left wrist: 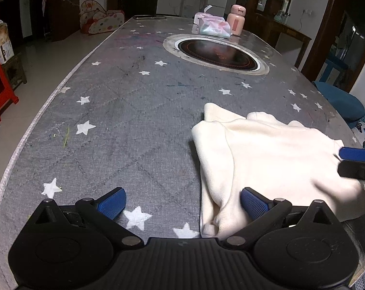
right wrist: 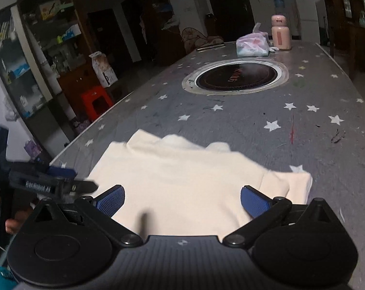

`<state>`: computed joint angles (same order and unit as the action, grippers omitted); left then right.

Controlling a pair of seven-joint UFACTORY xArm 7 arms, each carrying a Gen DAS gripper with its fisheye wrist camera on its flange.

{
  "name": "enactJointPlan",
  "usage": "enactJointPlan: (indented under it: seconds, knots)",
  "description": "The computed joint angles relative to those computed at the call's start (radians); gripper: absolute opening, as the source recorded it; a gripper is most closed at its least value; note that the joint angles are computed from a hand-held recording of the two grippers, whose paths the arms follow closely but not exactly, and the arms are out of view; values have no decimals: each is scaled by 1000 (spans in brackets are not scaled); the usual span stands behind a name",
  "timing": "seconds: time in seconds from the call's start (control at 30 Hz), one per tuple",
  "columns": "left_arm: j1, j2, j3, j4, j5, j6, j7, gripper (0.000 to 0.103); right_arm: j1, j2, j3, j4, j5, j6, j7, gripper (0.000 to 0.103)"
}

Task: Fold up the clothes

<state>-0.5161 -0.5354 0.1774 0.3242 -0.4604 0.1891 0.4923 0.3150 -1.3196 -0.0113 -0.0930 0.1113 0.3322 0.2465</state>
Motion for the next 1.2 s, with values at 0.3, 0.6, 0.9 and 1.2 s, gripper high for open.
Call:
enactJointPlan:
  seconds: [0.3,0.6,0.9,1.2]
  knots:
    - [-3,8,3,4,0,0,14,103,-42,170,-93,40,36,-90,-86,103]
    - [3,11,-2,8,-1,3,13,103,119,402,-199,130,98,-269,-161,103]
    - [-15,4,18,0,-13,-4,41,103,232,558,-285,189,126,-360,-181,103]
    - [-11,4,12,1,-10,-2,35,103,39,678,15,265,51,-343,-79,103]
